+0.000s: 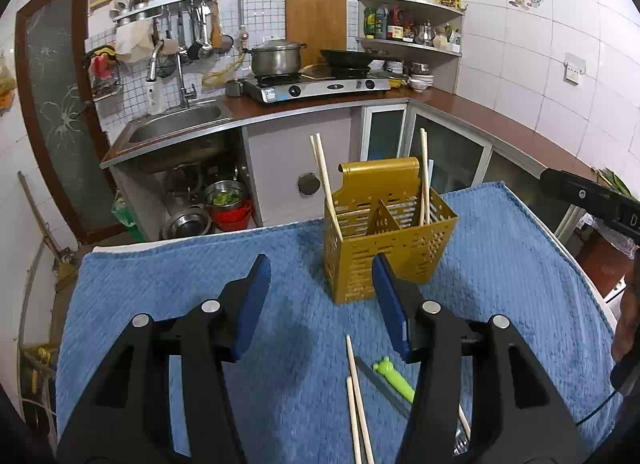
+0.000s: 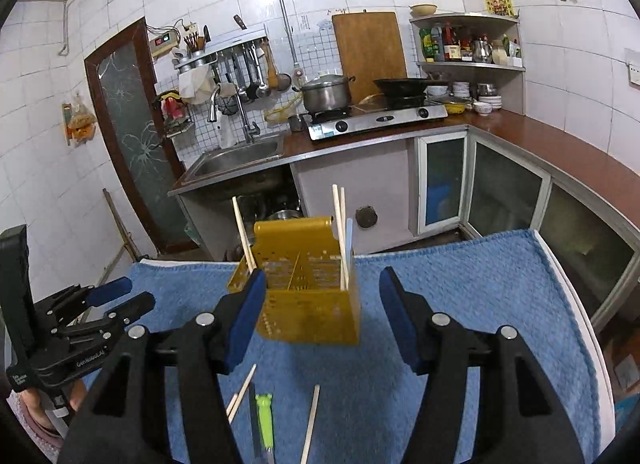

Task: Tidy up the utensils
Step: 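Move both tools back toward the remaining chopsticks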

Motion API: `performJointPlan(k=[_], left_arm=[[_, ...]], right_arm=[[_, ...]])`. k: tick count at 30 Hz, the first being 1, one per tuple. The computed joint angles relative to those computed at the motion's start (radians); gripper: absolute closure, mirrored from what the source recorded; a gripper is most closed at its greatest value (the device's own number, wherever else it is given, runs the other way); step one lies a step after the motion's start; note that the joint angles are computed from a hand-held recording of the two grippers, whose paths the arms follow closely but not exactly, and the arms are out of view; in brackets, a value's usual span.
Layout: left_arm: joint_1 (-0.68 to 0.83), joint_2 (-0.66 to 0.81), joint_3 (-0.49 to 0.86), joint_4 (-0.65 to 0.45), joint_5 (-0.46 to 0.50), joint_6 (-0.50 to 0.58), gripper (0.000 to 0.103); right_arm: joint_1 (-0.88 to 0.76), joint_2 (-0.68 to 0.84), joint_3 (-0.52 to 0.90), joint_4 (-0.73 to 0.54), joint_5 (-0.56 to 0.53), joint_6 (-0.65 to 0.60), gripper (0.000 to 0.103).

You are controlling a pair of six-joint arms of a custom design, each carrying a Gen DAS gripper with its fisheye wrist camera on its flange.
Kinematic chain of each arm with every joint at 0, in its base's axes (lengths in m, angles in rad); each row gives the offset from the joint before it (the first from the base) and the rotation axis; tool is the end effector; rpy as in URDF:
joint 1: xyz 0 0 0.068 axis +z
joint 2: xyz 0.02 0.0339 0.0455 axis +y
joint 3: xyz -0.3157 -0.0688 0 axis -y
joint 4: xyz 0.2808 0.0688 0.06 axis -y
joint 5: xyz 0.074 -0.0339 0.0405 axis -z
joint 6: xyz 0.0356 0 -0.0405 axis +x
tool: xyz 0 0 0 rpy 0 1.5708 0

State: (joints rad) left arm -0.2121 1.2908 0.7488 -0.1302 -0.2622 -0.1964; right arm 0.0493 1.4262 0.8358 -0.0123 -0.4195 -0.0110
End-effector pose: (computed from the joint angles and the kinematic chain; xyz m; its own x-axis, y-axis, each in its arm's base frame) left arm 0.2845 -0.0518 0.2560 -0.5980 -0.0640 -0.7989 -0.1138 0.9935 0.0056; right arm 0.3278 0.0307 0.2590 -0.5620 -0.0378 -0.8263 -0.3863 0.8953 0.2218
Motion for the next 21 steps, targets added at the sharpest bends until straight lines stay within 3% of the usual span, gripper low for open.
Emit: performJointPlan(k=[8, 21], left_arm=[[-0.047, -0.019, -0.061, -0.041, -0.031, -0.075, 0.052], [-0.069, 0.152, -0.115, 0.066, -0.01, -0.131, 0.063]], right_arm=[[0.004, -0.03, -0.085, -0.048, 0.044, -0.015, 0.044], [0.048, 0.132, -0.166, 0.04, 0.095, -0.012, 0.044]])
